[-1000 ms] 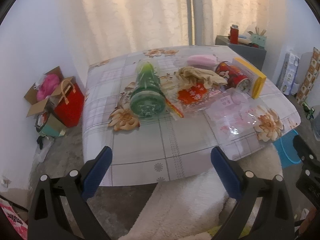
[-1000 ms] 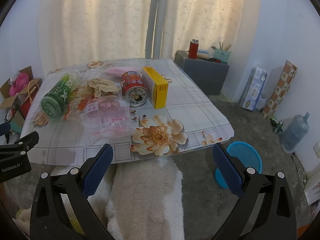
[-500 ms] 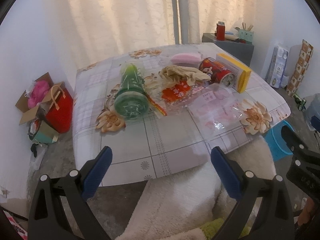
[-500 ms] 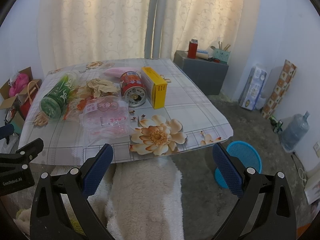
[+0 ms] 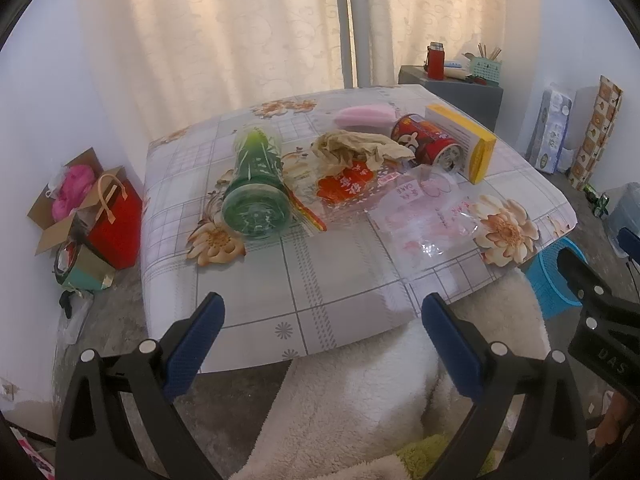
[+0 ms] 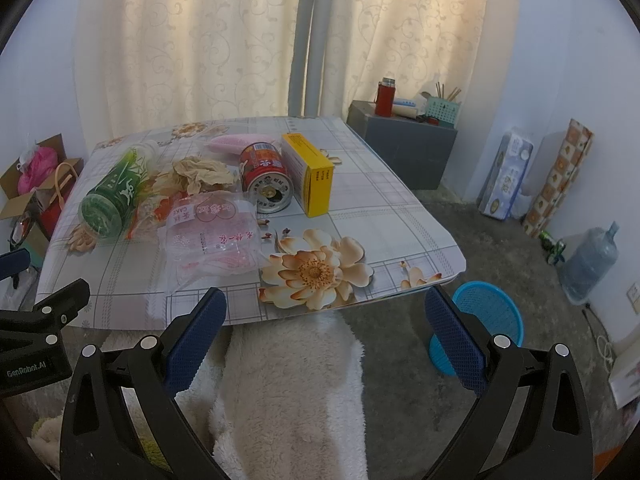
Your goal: Collect trash
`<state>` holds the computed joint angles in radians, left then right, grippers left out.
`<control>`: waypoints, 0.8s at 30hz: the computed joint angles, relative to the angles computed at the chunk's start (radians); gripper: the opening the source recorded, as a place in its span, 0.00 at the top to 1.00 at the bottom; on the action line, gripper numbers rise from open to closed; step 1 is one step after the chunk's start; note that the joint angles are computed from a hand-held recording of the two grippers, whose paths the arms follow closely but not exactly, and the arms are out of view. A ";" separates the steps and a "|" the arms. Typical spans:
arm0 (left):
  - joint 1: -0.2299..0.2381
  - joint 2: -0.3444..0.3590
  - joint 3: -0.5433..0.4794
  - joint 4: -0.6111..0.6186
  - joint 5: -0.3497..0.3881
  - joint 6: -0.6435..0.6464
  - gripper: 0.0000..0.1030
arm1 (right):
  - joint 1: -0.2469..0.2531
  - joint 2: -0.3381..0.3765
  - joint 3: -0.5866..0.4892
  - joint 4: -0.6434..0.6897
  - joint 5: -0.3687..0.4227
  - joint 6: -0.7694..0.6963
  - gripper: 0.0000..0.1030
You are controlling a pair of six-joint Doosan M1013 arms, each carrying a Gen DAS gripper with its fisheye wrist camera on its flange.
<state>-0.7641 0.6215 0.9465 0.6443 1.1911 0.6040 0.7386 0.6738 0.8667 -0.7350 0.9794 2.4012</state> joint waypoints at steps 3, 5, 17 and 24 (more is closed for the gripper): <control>0.001 0.001 -0.002 -0.002 0.005 -0.001 0.06 | 0.000 0.000 -0.001 0.000 0.000 0.000 0.08; 0.002 0.002 -0.004 -0.003 0.008 -0.002 0.06 | 0.000 -0.001 0.001 0.001 -0.001 0.000 0.08; 0.006 -0.002 0.003 -0.003 0.015 -0.015 0.06 | 0.001 -0.003 0.004 -0.002 0.000 0.002 0.08; 0.006 -0.004 0.007 0.002 0.017 -0.022 0.06 | -0.002 -0.014 0.021 -0.020 0.001 0.019 0.08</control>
